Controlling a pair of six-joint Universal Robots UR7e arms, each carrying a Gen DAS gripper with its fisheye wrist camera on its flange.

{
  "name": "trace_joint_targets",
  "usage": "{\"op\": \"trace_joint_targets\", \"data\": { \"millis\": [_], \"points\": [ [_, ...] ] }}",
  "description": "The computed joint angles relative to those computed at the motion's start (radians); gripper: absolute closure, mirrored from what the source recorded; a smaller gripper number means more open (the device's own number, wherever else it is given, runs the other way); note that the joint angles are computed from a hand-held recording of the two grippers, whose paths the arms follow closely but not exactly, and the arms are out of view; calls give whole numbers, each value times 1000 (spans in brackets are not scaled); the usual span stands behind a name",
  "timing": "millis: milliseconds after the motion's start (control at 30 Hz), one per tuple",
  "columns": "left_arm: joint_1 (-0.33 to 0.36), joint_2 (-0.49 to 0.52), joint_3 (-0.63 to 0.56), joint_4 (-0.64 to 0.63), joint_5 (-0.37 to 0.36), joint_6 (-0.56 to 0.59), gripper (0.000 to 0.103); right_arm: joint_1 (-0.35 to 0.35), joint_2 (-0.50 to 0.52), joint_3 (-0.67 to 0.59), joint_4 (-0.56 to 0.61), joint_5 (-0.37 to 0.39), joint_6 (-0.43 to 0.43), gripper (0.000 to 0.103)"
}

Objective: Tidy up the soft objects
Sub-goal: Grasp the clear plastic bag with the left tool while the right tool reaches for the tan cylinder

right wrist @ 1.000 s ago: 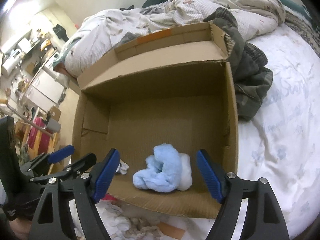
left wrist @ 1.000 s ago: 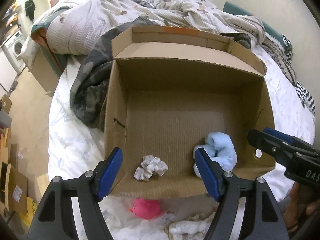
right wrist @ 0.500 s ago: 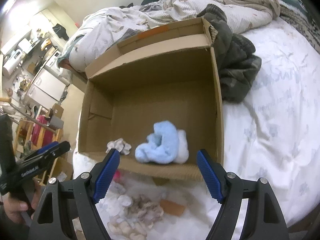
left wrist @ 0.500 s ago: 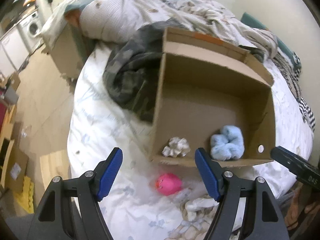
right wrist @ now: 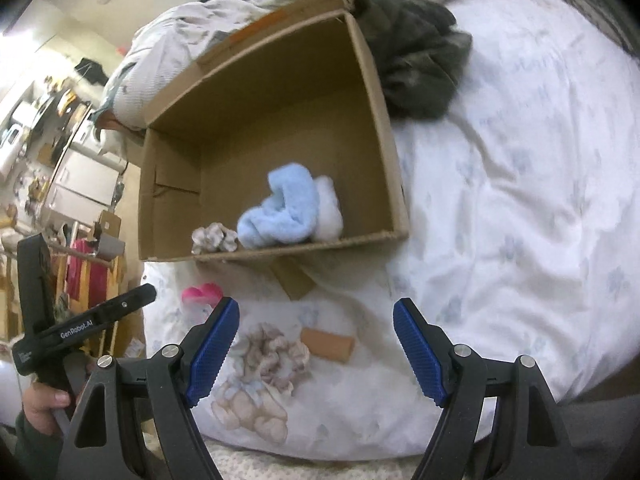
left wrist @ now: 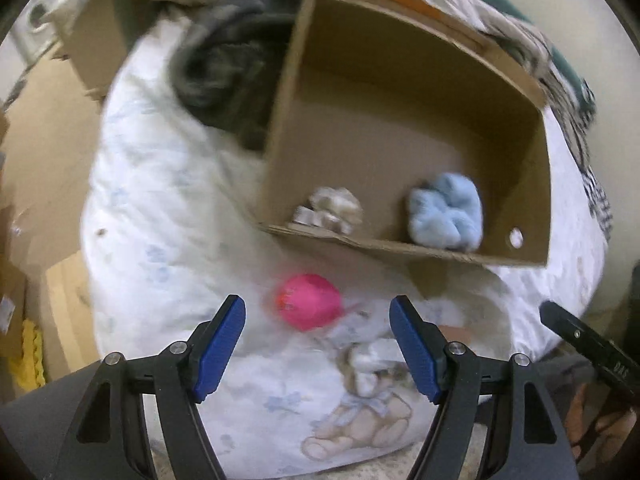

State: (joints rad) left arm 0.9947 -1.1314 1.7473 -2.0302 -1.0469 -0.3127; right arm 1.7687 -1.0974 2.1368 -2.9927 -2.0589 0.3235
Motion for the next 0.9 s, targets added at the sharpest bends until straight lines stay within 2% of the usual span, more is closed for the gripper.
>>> {"op": "trace_joint_targets", "data": {
  "millis": [133,200,333,400,433,467,500,567,633,700,900],
  "points": [
    [0,50,-20,51,-27,28,33,-5,-8,9,-1,3,16,19],
    [-2,73,-27,69,-34,49,41,-7,-8,9,4,6,21,19],
    [-21,109,-18,78,33,101,45,-5,-6,7,24,-11,18,19],
    [-27,112,-13,75,38,122,49,-7,-7,8,27,-12,18,19],
    [-30,111,-11,76,39,128,57,-8,-6,6,29,-13,20,19],
    [-29,111,-12,79,29,130,77,-9,-7,6,29,-12,22,19],
    [-24,116,-24,103,5,120,83,-11,-7,6,29,-9,23,19],
    [-17,116,-29,129,-29,108,84,-15,-4,3,31,-6,27,19],
    [-21,115,-21,130,-21,117,85,-16,-2,0,33,-2,29,19],
    [-26,117,-17,128,-3,119,98,-16,1,-2,33,0,26,19],
    [-48,77,-8,136,20,100,101,-18,0,0,37,-3,28,19]
  ]
}}
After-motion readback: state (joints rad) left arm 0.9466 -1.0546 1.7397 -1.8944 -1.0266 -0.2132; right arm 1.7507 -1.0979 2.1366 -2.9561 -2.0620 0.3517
